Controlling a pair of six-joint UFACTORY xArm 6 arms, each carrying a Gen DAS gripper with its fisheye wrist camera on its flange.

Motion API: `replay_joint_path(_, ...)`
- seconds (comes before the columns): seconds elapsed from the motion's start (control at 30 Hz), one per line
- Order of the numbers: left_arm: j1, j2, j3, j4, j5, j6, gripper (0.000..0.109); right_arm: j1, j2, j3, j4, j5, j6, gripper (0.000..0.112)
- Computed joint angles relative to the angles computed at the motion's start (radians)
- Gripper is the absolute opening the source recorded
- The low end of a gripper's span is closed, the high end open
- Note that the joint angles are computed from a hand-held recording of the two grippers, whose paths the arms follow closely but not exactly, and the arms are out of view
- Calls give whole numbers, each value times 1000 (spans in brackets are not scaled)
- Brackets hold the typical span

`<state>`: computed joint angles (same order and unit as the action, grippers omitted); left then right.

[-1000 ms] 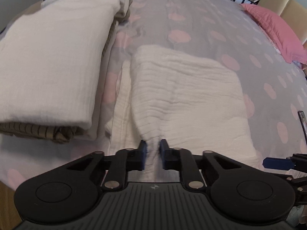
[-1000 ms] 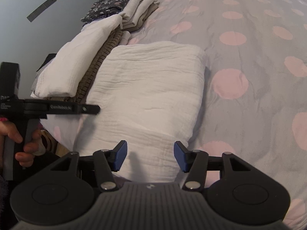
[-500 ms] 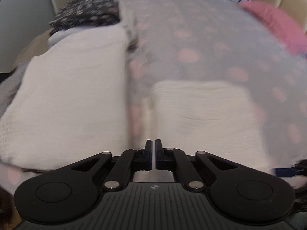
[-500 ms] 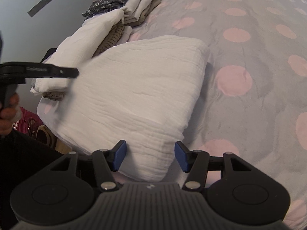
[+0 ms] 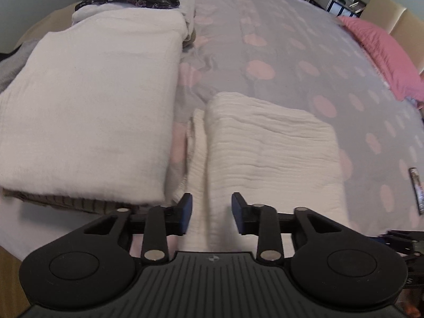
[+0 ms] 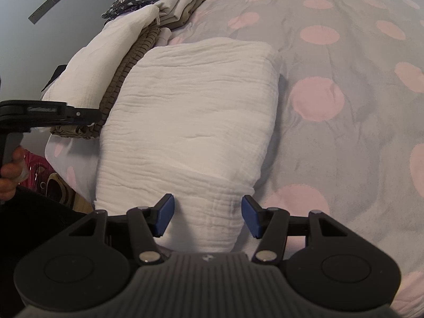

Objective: Fold clothes
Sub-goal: 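Pinch the folded shirt edge with the left tool and tuck it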

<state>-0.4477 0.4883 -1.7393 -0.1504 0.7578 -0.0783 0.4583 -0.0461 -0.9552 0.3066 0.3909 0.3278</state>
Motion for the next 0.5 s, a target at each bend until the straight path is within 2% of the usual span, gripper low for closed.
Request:
replay_joint_path(0.1,-2,7,-17,-43,58,15,48,-1,2,-1,7,2,-2,62)
replay_joint_path(0.27,-14,61,-80,-4,213,-8,49,-3,5,-4,22,5,-8,62)
replay_joint_path(0.37,-21,97,-115,-24,254,6,49,-3,5,-5,26,5,-12,63)
replay_joint_path(0.43,-24,117,-131,-43,263,11,45,-3,4,-4,28,5,-15,63)
replay_joint_path(0.5,-24,125,-138,-68,265,24,30,-4,0,-1,28,5,-16,63)
